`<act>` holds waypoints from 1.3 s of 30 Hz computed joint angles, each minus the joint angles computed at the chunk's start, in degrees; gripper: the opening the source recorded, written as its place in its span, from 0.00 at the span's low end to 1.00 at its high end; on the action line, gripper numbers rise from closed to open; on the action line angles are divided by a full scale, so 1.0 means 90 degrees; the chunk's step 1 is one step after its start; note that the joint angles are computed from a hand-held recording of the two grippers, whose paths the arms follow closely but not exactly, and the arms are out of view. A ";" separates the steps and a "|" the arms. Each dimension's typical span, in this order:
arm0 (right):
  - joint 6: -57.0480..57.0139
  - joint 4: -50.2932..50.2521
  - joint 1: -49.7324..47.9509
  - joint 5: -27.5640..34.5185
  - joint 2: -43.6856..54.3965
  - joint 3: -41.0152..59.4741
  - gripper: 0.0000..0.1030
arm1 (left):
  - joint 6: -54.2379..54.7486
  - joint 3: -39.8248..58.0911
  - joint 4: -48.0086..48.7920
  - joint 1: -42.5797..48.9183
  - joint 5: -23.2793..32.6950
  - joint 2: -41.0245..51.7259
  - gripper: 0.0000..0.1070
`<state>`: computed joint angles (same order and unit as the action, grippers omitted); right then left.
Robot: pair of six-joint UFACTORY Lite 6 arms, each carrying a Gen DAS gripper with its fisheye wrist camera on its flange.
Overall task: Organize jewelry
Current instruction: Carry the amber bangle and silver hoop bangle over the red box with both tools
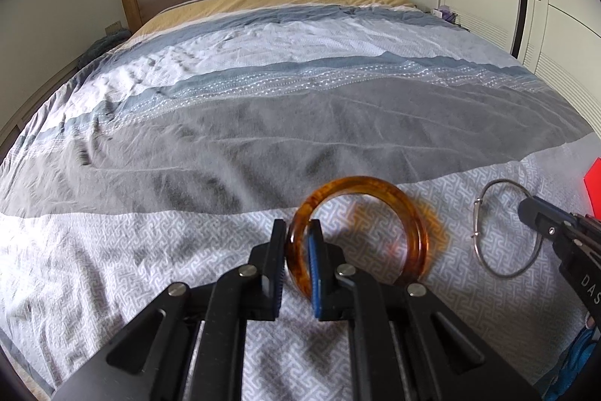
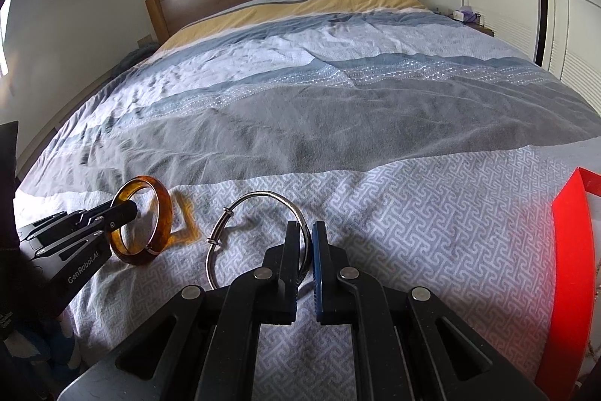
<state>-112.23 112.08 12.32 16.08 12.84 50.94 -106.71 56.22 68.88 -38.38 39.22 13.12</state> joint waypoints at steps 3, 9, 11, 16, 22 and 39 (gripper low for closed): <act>0.0216 -0.0214 -0.0072 0.0065 -0.0162 -0.0079 0.06 | 0.0063 0.0018 -0.0118 -0.0067 0.0084 -0.0095 0.09; 0.1066 -0.1132 -0.0270 0.0113 -0.0751 -0.0308 0.06 | 0.0518 0.0250 -0.0589 -0.0298 0.0467 -0.0338 0.09; 0.1477 -0.1581 -0.0381 0.0127 -0.1024 -0.0394 0.06 | 0.0663 0.0353 -0.0739 -0.0436 0.0678 -0.0437 0.09; 0.2825 -0.3075 -0.0865 0.0376 -0.1862 -0.0605 0.06 | 0.1033 0.0743 -0.1105 -0.0886 0.1304 -0.0572 0.09; 0.4261 -0.4787 -0.1765 0.1021 -0.2845 -0.0641 0.06 | 0.1354 0.1462 -0.1400 -0.1464 0.1916 -0.0490 0.09; 0.3366 -0.5686 -0.6033 0.3755 -0.3071 0.0135 0.06 | 0.2701 0.6673 -0.2190 -0.2961 0.2757 0.2960 0.09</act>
